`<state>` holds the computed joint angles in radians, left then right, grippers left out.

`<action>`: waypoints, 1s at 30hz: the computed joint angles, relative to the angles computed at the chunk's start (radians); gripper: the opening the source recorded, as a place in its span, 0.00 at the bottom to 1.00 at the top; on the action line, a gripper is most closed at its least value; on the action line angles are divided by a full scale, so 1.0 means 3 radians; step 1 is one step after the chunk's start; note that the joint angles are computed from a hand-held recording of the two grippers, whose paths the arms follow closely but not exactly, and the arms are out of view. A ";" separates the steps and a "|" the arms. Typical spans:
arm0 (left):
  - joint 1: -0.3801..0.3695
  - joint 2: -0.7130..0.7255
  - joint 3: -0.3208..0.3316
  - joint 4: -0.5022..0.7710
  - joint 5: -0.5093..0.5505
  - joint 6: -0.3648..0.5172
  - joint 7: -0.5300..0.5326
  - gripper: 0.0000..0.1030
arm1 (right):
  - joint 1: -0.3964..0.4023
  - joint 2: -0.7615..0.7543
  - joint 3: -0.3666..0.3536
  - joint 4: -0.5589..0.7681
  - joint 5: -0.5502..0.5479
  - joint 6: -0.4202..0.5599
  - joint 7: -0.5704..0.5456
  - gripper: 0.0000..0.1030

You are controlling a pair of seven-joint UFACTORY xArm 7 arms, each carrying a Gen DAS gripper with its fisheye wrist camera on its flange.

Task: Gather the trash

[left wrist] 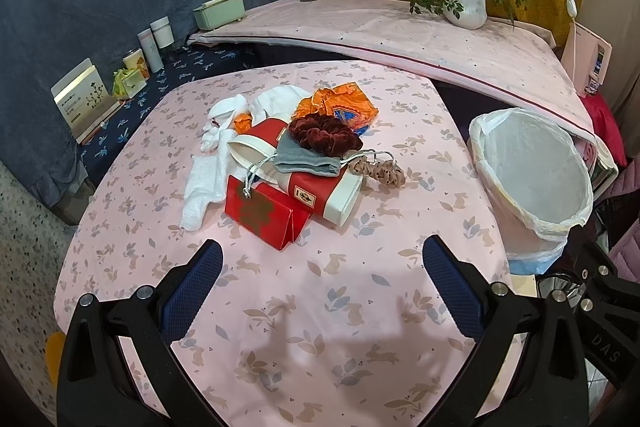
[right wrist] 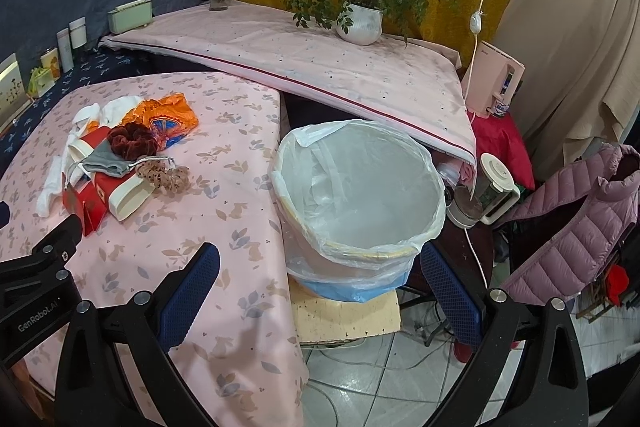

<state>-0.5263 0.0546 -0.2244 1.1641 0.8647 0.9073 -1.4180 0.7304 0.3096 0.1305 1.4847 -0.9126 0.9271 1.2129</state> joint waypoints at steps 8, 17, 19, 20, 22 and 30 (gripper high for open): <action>-0.0008 0.0047 0.0041 0.0003 -0.0029 -0.0123 -0.0045 0.93 | 0.0064 0.0021 -0.0005 0.0062 -0.0088 0.0060 0.0193 0.93; 0.0180 -0.0131 0.0076 -0.0290 -0.0164 -0.0461 -0.0031 0.93 | 0.0114 0.0152 -0.0019 0.0226 -0.0105 -0.0001 0.0202 0.93; 0.0237 -0.0174 0.0083 -0.0370 -0.0182 -0.0529 -0.0036 0.93 | 0.0131 0.0212 -0.0033 0.0287 -0.0079 -0.0033 0.0166 0.93; 0.0267 -0.0196 0.0087 -0.0407 -0.0193 -0.0551 -0.0036 0.93 | 0.0143 0.0250 -0.0042 0.0327 -0.0064 -0.0051 0.0144 0.93; 0.0331 -0.0245 0.0095 -0.0485 -0.0203 -0.0619 -0.0037 0.93 | 0.0172 0.0322 -0.0066 0.0404 -0.0036 -0.0090 0.0105 0.93; 0.0582 -0.0377 0.0118 -0.0700 -0.0167 -0.0716 0.0048 0.93 | 0.0305 0.0634 -0.0197 0.0784 0.0120 -0.0206 -0.0133 0.93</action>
